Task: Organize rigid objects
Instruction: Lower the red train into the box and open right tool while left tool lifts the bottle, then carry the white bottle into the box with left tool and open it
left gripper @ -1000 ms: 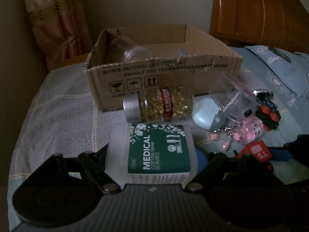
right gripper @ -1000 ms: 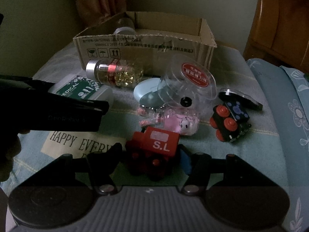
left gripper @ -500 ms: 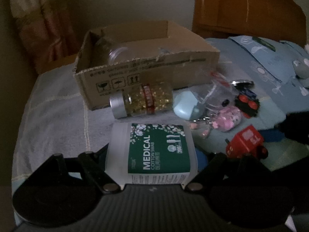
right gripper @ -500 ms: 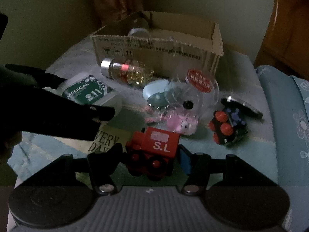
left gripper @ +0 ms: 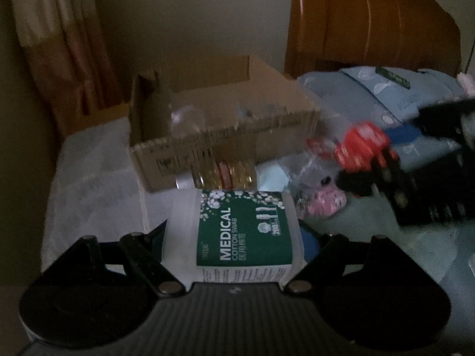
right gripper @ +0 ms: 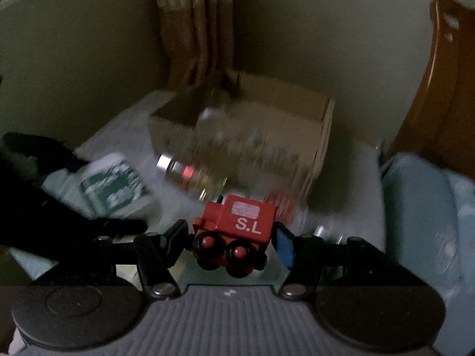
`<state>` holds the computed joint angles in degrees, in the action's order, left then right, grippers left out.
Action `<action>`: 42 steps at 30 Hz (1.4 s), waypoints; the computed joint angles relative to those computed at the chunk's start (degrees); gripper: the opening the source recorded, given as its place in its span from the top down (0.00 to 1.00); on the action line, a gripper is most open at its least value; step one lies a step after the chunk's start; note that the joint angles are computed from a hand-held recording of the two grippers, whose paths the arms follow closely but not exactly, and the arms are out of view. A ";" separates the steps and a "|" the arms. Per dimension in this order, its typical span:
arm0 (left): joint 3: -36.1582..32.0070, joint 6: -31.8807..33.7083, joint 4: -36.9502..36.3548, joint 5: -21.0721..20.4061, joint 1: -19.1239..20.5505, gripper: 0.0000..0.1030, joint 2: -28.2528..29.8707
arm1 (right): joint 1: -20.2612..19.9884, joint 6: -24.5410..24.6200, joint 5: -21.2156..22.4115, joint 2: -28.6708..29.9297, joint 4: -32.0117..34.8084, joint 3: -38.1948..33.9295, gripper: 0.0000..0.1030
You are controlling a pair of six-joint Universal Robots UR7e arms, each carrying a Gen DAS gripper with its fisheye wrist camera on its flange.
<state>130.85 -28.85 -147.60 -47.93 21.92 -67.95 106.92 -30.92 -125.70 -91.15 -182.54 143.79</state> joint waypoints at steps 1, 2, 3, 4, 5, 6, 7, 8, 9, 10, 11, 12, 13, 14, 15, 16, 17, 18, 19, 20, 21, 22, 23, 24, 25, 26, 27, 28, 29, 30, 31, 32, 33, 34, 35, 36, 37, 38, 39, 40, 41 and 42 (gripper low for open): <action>-0.16 0.11 -0.04 0.37 -0.15 0.20 -0.06 | 0.09 -0.56 0.14 0.52 0.67 -1.61 0.35; -0.41 0.07 0.11 0.68 -0.26 0.20 -0.10 | 0.04 -0.67 0.37 1.16 1.51 -3.37 0.35; -0.63 0.04 0.26 0.78 -0.27 0.20 -0.15 | -0.13 -0.67 0.62 2.07 2.41 -5.42 0.35; -0.86 0.48 0.12 0.67 -0.21 0.20 -0.17 | -0.39 -0.90 0.92 2.99 3.26 -7.35 0.35; -1.02 1.09 -0.12 0.51 -0.16 0.20 -0.18 | -0.70 -1.05 1.15 4.33 3.62 -9.40 0.35; -1.44 1.17 0.17 0.60 -0.10 0.20 -0.08 | -1.01 -1.13 1.36 5.57 3.84 -11.20 0.35; -1.87 1.45 0.35 0.56 0.09 0.20 0.04 | -1.37 -1.39 1.49 6.97 4.47 -13.20 0.35; -2.21 1.84 0.31 0.60 0.34 0.20 0.12 | -1.73 -1.42 1.64 8.34 4.89 -15.00 0.35; -2.58 2.15 0.33 0.73 0.50 0.20 0.32 | -2.19 -1.53 1.94 9.53 5.39 -16.67 0.35; -3.05 2.50 0.50 0.83 0.70 0.20 0.56 | -2.62 -1.58 2.10 10.74 5.73 -18.28 0.35; -3.46 2.94 0.48 1.00 0.86 0.20 0.84 | -3.08 -1.43 2.20 12.06 5.86 -19.81 0.35; -3.69 3.41 0.30 1.08 0.98 0.20 1.05 | -3.59 -1.44 2.33 13.40 6.12 -21.38 0.35; -4.16 3.82 0.18 1.24 1.18 0.20 1.38 | -3.98 -1.65 2.25 14.66 6.26 -22.79 0.35; -4.47 4.27 -0.25 1.40 1.43 0.20 1.66 | -4.37 -1.90 2.11 15.81 6.41 -24.10 0.35; -4.89 4.33 -0.08 1.51 1.40 0.20 1.84 | -4.74 -2.17 2.01 16.80 6.32 -25.12 0.35; -5.29 4.81 -0.42 1.65 1.59 0.20 2.19 | -5.03 -2.19 1.76 17.63 6.57 -26.10 0.35; -5.52 4.90 -0.63 1.78 1.58 0.20 2.50 | -5.32 -1.82 1.48 18.39 7.97 -27.41 0.35; -5.93 5.09 -0.70 1.87 1.73 0.20 2.88 | -5.49 -1.61 1.02 18.93 8.80 -28.27 0.30; -6.34 5.30 -0.68 1.86 1.89 0.20 3.20 | -5.58 -1.35 0.40 19.40 9.46 -29.02 0.22; -6.72 5.75 -0.84 1.82 2.05 0.20 3.57 | -5.71 -1.28 0.33 19.73 9.17 -29.16 0.21; -7.03 6.20 -1.05 1.86 2.15 0.20 3.90 | -5.84 -1.45 0.60 19.66 9.21 -29.23 0.21; -7.36 6.57 -1.24 1.86 2.25 0.20 4.22 | -5.92 -1.60 0.78 19.64 10.04 -29.55 0.21; -7.78 7.13 -1.37 1.69 2.38 0.20 4.55 | -5.94 -1.76 0.91 19.29 10.85 -29.54 0.21; -8.27 7.89 -1.58 1.49 2.53 0.20 4.87 | -5.99 -2.01 1.07 19.00 10.92 -29.35 0.21; -8.68 8.38 -1.89 1.50 2.56 0.20 5.16 | -6.05 -2.27 1.25 18.69 10.88 -29.10 0.21; -9.31 9.06 -2.12 1.56 2.70 0.20 5.58 | -6.12 -2.51 1.49 18.17 11.31 -28.85 0.21; -9.94 9.83 -2.22 1.54 2.86 0.20 5.98 | -6.10 -2.74 1.52 17.81 11.67 -28.69 0.21; -10.88 11.07 -2.40 1.49 3.16 0.20 6.57 | -6.04 -3.13 1.43 17.44 11.58 -28.39 0.21; -11.71 11.79 -2.42 1.56 3.42 0.20 7.14 | -6.03 -3.29 1.41 17.11 11.78 -28.33 0.20; -12.69 12.63 -2.42 1.66 3.86 0.20 7.77 | -5.96 -3.10 1.41 16.68 12.53 -28.35 0.20; -13.82 13.39 -2.37 1.79 4.36 0.20 8.53 | -5.92 -3.09 1.37 16.36 12.94 -28.37 0.20; -14.99 13.70 -2.17 1.95 4.88 0.20 9.29 | -5.77 -3.46 0.98 16.16 12.81 -28.39 0.20; -15.89 13.92 -2.20 1.97 5.32 0.20 9.92 | -5.68 -3.83 0.63 16.06 12.95 -28.54 0.20; -16.83 14.49 -2.50 1.82 5.82 0.20 10.58 | -5.60 -4.01 0.36 15.88 13.34 -28.72 0.20; -17.65 14.97 -2.91 1.91 6.26 0.20 11.26 | -5.54 -4.06 0.09 15.65 13.29 -28.73 0.20; -18.34 15.18 -2.85 2.01 6.61 0.20 11.77 | -5.54 -4.16 -0.14 15.53 13.19 -28.83 0.20; -19.15 15.28 -2.63 2.02 7.03 0.20 12.35 | -5.62 -4.28 -0.24 15.37 13.31 -28.97 0.20; -19.71 15.22 -2.79 2.16 7.38 0.20 12.90 | -5.64 -4.22 -0.43 15.28 13.25 -29.08 0.20; -20.33 14.99 -2.61 2.13 7.76 0.20 13.39 | -5.70 -4.05 -0.55 15.17 13.01 -29.09 0.19; -21.00 14.81 -2.15 1.68 8.25 0.20 13.82 | -5.81 -3.80 -0.59 15.10 13.00 -29.18 0.18; -21.47 14.80 -2.20 1.29 8.72 0.17 14.22 | -5.98 -3.50 -0.60 14.96 12.90 -29.18 0.17; -21.76 14.53 -2.26 1.65 8.91 0.15 14.55 | -6.20 -3.20 -0.50 14.72 12.75 -29.06 0.16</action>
